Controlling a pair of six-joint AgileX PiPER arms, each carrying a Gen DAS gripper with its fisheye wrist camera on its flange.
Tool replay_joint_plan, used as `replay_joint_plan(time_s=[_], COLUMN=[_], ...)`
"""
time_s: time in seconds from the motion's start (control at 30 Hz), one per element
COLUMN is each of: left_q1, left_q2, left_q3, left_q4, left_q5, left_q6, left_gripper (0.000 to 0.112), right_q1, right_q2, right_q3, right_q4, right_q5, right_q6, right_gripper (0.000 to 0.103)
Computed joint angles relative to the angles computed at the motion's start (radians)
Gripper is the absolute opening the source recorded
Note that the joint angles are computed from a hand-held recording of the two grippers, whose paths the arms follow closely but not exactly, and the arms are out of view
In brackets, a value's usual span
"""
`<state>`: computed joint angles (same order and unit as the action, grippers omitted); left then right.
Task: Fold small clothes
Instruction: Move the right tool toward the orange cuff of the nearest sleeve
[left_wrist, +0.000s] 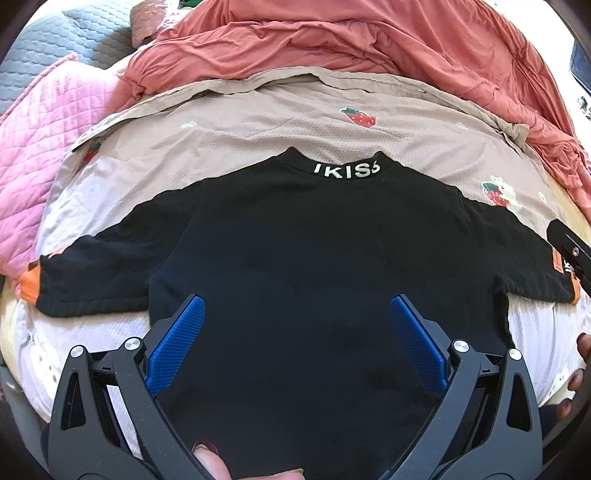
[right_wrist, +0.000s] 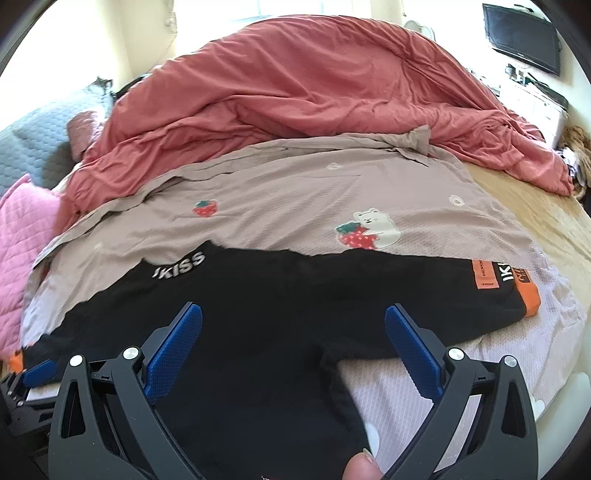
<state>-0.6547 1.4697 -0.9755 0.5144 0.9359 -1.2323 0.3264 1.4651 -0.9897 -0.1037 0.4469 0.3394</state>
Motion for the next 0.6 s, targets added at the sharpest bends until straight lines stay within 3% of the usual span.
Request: replay_joint_plan(time_s=[0.27,0.43,0.6], left_q1=[0.051,0.073,0.083], left_q2=[0.11,0.167,0.226], left_q3=[-0.096,-0.122,-0.146], left_q4=[0.007,-0.015,-0.024], left_q5=[-0.02,-0.07,-0.098], left_q6=[0.059,0.101,0.105], left_gripper=[0.094,0.094,0.094], right_q1=[-0.078,-0.151,-0.227], right_q2=[0.151,0.237,0.296], right_q3=[-0.1,-0.123,-0.153], right_q4=[0.041,-0.02,0.064], right_q5=[-0.03,-0.057,-0.044], right_q6=[-0.071,-0.061,-0.146], right_gripper=[0.099,0.099,0.099])
